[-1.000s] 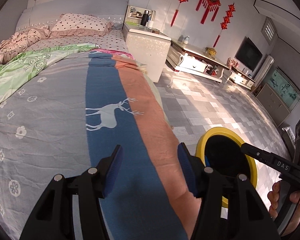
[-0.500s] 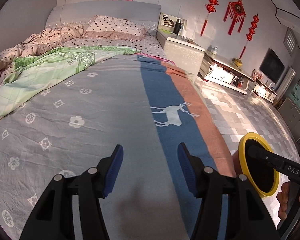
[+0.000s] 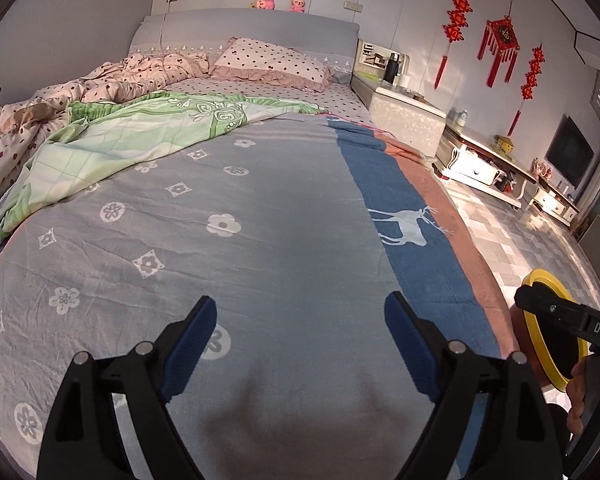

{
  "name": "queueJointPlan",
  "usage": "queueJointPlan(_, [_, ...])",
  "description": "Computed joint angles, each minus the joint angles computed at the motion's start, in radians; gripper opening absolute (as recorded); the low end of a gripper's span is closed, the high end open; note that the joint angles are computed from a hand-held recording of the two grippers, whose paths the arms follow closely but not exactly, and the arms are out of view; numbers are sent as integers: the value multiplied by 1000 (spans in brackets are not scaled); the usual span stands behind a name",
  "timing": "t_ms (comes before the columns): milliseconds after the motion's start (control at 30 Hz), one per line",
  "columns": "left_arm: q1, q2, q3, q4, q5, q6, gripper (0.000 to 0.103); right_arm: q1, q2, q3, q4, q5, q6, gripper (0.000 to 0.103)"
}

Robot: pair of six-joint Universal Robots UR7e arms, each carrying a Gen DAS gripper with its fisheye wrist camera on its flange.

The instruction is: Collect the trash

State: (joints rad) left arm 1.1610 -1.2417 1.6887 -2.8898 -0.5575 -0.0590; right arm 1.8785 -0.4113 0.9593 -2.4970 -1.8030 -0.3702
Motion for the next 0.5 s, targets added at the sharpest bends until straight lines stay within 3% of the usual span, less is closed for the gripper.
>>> queueJointPlan(133, [-5,0,34,-108,30,71,93,-2,-2,36,-80,6,-14,94])
queueJointPlan(500, [-50,17,85,-333,99,247,95,14,-17,147,-370,-62,-76,95])
